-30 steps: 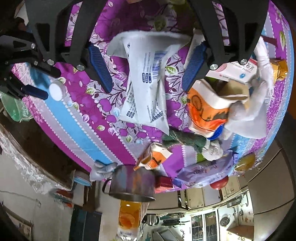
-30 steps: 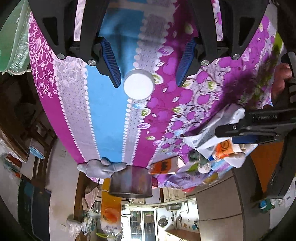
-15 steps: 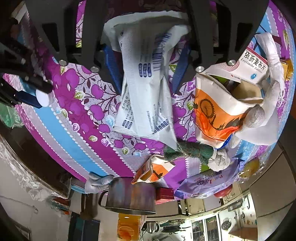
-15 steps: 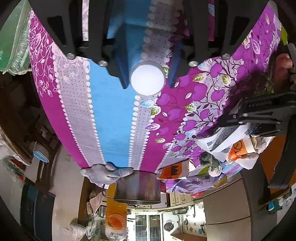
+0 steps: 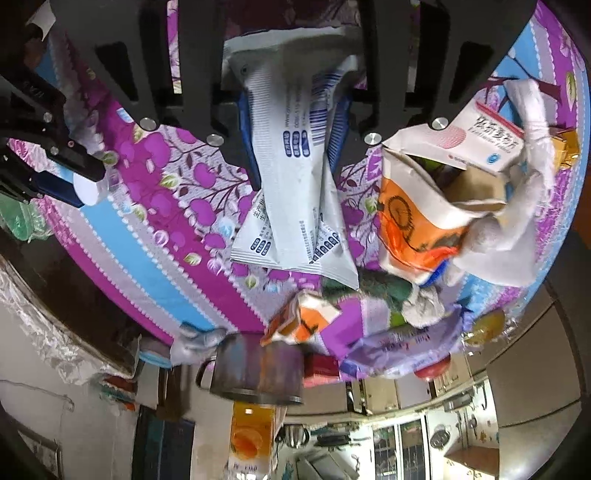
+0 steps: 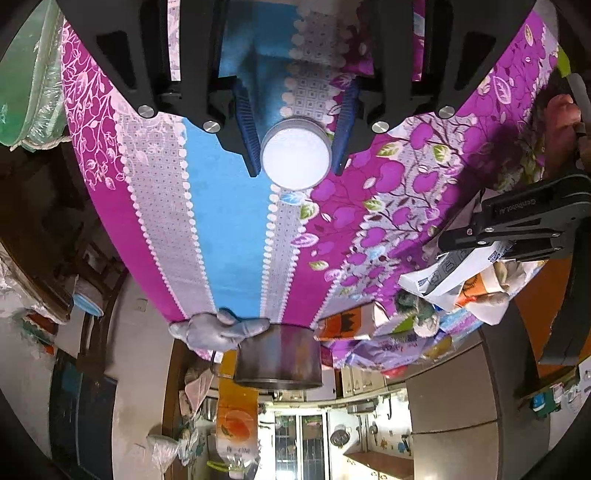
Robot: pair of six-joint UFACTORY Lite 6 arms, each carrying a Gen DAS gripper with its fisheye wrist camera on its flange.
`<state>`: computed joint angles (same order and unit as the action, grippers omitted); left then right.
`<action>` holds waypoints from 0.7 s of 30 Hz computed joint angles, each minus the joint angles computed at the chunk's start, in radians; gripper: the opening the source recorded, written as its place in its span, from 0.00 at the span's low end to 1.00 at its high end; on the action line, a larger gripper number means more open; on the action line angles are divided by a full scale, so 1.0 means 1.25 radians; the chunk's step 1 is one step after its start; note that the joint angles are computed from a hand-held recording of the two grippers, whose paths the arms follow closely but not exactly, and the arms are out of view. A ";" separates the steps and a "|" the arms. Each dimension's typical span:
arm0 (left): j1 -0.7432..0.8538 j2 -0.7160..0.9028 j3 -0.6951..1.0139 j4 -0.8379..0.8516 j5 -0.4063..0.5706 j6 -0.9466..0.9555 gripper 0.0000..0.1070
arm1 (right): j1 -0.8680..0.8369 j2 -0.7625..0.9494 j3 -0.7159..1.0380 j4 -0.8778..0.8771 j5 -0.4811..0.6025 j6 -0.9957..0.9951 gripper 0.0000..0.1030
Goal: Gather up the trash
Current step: 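Grasp the white bottle cap with the right tool while the left tool grasps the white wrapper, then carry the cap and white wrapper to the green basin and release both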
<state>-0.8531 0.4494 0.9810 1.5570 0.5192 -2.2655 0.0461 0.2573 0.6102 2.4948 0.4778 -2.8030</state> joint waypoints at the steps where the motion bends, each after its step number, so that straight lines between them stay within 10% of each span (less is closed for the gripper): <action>1: -0.012 -0.014 -0.008 -0.008 0.016 -0.004 0.30 | 0.001 -0.025 -0.018 0.012 0.008 -0.011 0.39; 13: -0.256 -0.077 0.029 -0.128 0.316 -0.024 0.31 | -0.097 -0.421 -0.238 -0.107 0.067 0.123 0.39; 21: -0.327 -0.033 0.137 -0.145 0.382 0.004 0.31 | -0.291 -0.647 -0.323 -0.396 0.107 0.363 0.39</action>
<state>-1.2623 0.4076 1.1520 1.3753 0.9964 -2.2609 -0.3170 -0.5509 0.2070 1.9996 0.6116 -2.3490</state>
